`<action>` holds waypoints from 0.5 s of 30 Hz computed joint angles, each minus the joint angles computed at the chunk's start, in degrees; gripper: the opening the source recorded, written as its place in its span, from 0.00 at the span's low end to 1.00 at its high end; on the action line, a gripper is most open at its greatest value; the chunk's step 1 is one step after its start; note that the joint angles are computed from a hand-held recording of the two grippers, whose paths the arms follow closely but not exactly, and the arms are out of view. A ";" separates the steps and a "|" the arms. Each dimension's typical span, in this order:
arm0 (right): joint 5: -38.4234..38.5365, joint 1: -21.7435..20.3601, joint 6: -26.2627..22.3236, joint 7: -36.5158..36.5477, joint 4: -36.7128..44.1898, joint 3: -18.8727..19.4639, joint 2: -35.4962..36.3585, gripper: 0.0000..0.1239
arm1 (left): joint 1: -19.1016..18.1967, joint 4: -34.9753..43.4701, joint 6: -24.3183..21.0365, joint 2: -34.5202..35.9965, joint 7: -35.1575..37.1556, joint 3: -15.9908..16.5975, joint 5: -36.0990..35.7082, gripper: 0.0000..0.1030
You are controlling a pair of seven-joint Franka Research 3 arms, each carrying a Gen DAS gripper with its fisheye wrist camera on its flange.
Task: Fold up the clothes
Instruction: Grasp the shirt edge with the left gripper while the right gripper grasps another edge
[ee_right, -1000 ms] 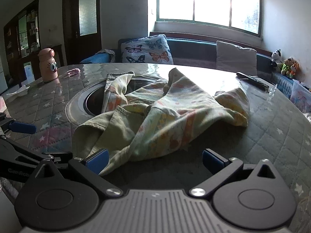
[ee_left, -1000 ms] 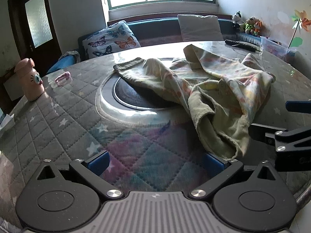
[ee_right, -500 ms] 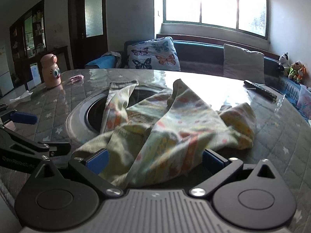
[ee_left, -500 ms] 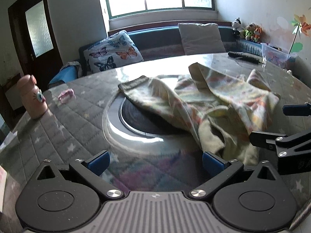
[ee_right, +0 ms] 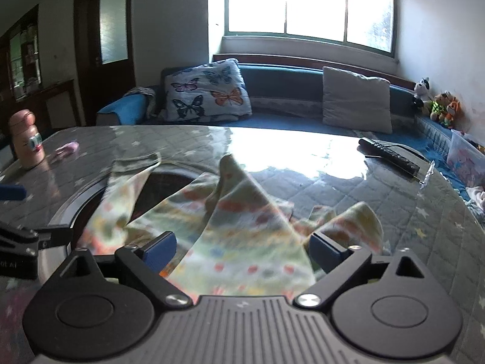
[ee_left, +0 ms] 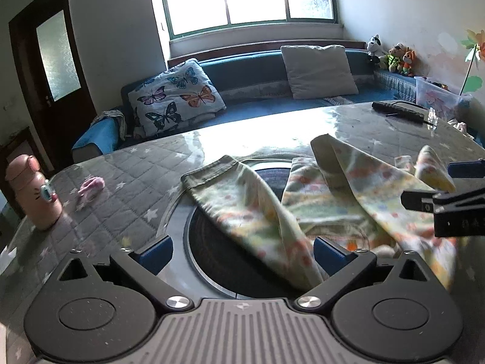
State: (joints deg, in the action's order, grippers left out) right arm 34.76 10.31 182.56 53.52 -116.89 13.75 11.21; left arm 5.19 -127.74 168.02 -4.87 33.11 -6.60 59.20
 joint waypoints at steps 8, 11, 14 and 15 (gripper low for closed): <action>-11.85 7.06 -5.08 11.54 11.79 -9.45 9.21 0.71 | -2.19 9.43 -2.60 9.53 10.24 1.74 -10.10 0.86; -14.76 7.77 -7.59 14.36 17.00 -10.54 13.03 0.68 | -2.91 12.86 -3.99 12.72 13.80 2.52 -14.08 0.81; -16.78 7.88 -9.78 16.48 21.81 -10.90 16.55 0.62 | -3.12 15.13 -4.42 15.23 18.51 2.79 -18.65 0.77; -17.37 7.87 -11.03 17.13 23.36 -11.05 17.60 0.57 | -3.06 15.73 -4.49 16.02 20.47 2.70 -20.44 0.75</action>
State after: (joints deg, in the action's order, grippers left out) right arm 17.39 18.18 171.52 70.64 -93.53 2.70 28.80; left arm 2.14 -112.01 163.53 11.15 53.59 -3.90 38.76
